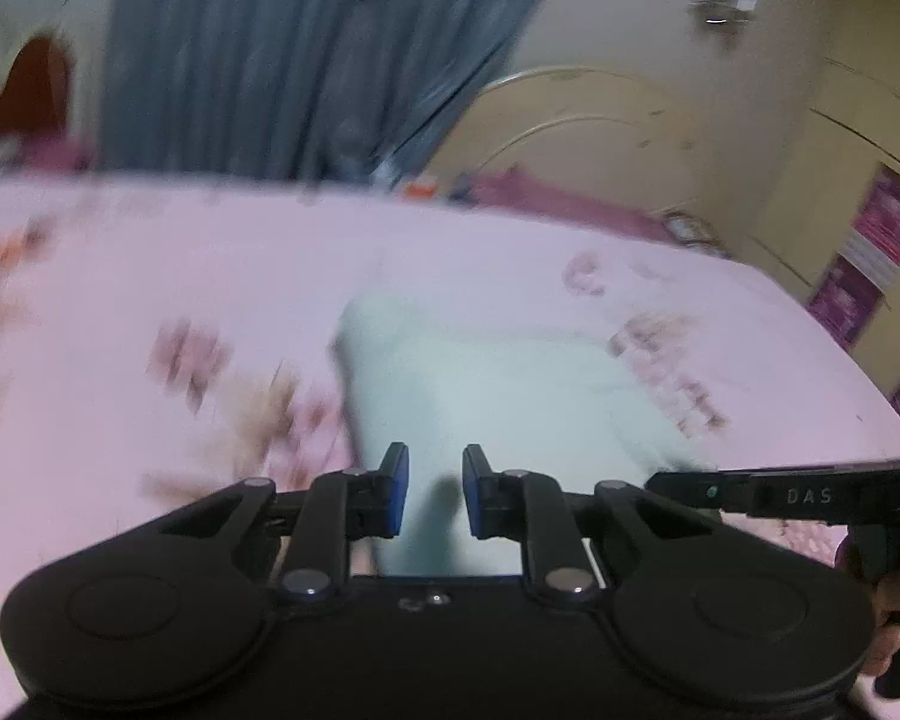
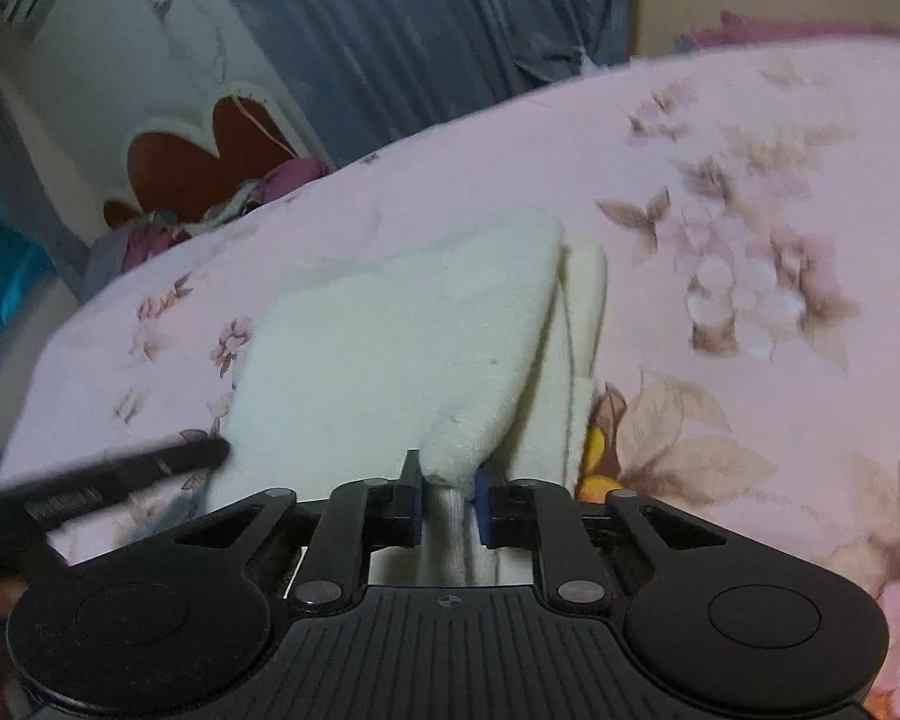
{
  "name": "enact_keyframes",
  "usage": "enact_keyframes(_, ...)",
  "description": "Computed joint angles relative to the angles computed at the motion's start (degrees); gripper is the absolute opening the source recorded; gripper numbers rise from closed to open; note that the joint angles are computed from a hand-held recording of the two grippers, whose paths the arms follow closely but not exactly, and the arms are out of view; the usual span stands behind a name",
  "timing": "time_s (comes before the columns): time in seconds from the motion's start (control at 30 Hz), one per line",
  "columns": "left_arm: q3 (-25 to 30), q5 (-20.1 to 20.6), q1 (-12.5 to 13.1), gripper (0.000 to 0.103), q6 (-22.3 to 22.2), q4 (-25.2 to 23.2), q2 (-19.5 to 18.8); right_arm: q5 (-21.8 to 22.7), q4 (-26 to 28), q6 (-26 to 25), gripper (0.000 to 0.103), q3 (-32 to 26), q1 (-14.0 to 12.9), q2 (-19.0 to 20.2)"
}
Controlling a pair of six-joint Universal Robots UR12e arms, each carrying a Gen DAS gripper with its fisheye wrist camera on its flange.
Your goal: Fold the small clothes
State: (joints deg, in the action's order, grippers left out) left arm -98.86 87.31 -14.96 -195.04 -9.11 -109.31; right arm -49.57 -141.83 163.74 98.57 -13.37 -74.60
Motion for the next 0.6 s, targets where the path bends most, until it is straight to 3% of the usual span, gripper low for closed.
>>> enact_keyframes(0.07, 1.48, -2.52, 0.14, 0.017, 3.44, -0.76, -0.74, 0.70, -1.10, -0.66, 0.013, 0.30, -0.25, -0.70)
enact_keyframes(0.13, 3.66, -5.54, 0.15, 0.020, 5.95, -6.90, -1.57, 1.00, -2.48, -1.68, 0.013, 1.02, -0.79, -1.60)
enact_keyframes(0.2, 4.83, -5.10, -0.43, 0.021, 7.78, -11.15, -2.55, -3.18, 0.25, -2.64, 0.013, 0.74, -0.61, -0.95)
enact_keyframes(0.23, 4.45, -4.49, -0.63, 0.021, 7.35, -9.76, -2.70, -3.63, 2.60, -2.00, 0.013, 0.27, -0.64, -0.25)
enact_keyframes(0.3, 4.17, -4.23, -0.65, 0.021, 7.17, -9.40, -2.42, -1.05, 2.29, -0.47, 0.013, 0.52, -1.40, -0.11)
enact_keyframes(0.43, 3.17, -5.87, 0.07, 0.022, 5.14, -6.98, -2.10, -0.73, 2.57, -2.56, 0.014, 0.53, -1.44, -0.68)
enact_keyframes(0.5, 2.75, -5.93, 0.40, 0.026, 4.09, -4.12, -2.04, -2.08, -2.04, 1.16, 0.029, 1.39, -1.86, -1.11)
enact_keyframes(0.53, 3.01, -5.90, 0.61, 0.026, 4.06, -3.15, -2.32, -4.16, -5.99, 2.99, 0.053, 1.84, -1.74, -1.25)
enact_keyframes(0.6, 4.67, -5.70, 0.95, 0.026, 4.24, -3.31, -3.42, -4.27, -9.39, 3.76, 0.054, 1.54, -1.95, -0.79)
